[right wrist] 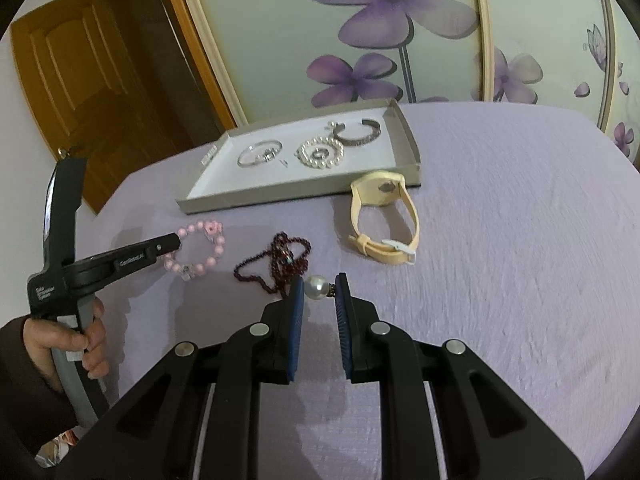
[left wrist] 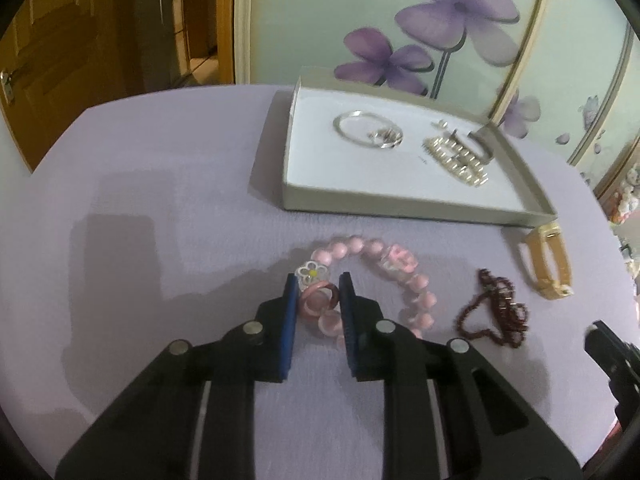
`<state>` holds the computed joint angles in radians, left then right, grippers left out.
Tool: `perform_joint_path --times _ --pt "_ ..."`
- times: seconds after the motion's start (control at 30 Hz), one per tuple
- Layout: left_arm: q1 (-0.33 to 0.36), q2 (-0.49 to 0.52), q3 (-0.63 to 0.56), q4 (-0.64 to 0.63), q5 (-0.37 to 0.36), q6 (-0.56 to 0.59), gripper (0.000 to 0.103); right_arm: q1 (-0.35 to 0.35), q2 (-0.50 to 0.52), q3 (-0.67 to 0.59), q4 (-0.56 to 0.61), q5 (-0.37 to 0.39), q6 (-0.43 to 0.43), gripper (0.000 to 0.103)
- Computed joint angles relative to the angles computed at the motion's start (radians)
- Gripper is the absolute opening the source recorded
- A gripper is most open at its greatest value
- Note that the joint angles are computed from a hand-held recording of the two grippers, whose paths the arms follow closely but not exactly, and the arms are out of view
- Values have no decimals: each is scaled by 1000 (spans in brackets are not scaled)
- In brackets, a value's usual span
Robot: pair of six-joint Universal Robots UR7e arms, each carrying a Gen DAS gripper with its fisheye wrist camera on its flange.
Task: Organize jewelry
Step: 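Carry the pendant to the tray with the right gripper while the left gripper lifts the pink bracelet, then open both grippers to drop the pendant and pink bracelet in the tray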
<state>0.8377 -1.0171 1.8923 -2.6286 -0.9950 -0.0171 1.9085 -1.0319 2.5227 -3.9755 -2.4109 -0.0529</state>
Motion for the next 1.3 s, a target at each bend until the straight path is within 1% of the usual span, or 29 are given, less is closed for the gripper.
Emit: perform_joint_path --times 0.23,0.33,0.53,0.6,0.73,0.83,0.97,1.07,1.17,1.3 --pt "-41 -71 4 -46 -85 62 20 41 -9 -28 -21 -26 -51 17" --pt "-63 -91 -6 -59 -109 79 20 54 -19 -44 -27 -30 -79 17" --pt "-80 -93 -66 -56 -141 84 20 57 -45 -88 -30 -23 -151 17" --pt "-79 -78 -100 -47 -151 84 20 50 -58 -114 -25 -17 -190 17" --pt "-81 -34 -165 -46 -151 107 20 27 -87 -167 7 1 -255 17" --pt "-78 2 -213 -44 -151 125 20 3 -105 -206 52 19 -276 17" --pt "-67 55 -280 -42 -150 146 20 -52 -109 -283 134 56 -307 17" --pt "-56 103 -339 -33 -154 157 20 -91 -104 -325 192 85 -306 17" --pt "-42 159 -404 -19 -165 175 20 -134 -89 -375 269 113 -289 17" --pt "-31 215 -469 1 -174 195 20 -175 -67 -426 343 143 -269 17"
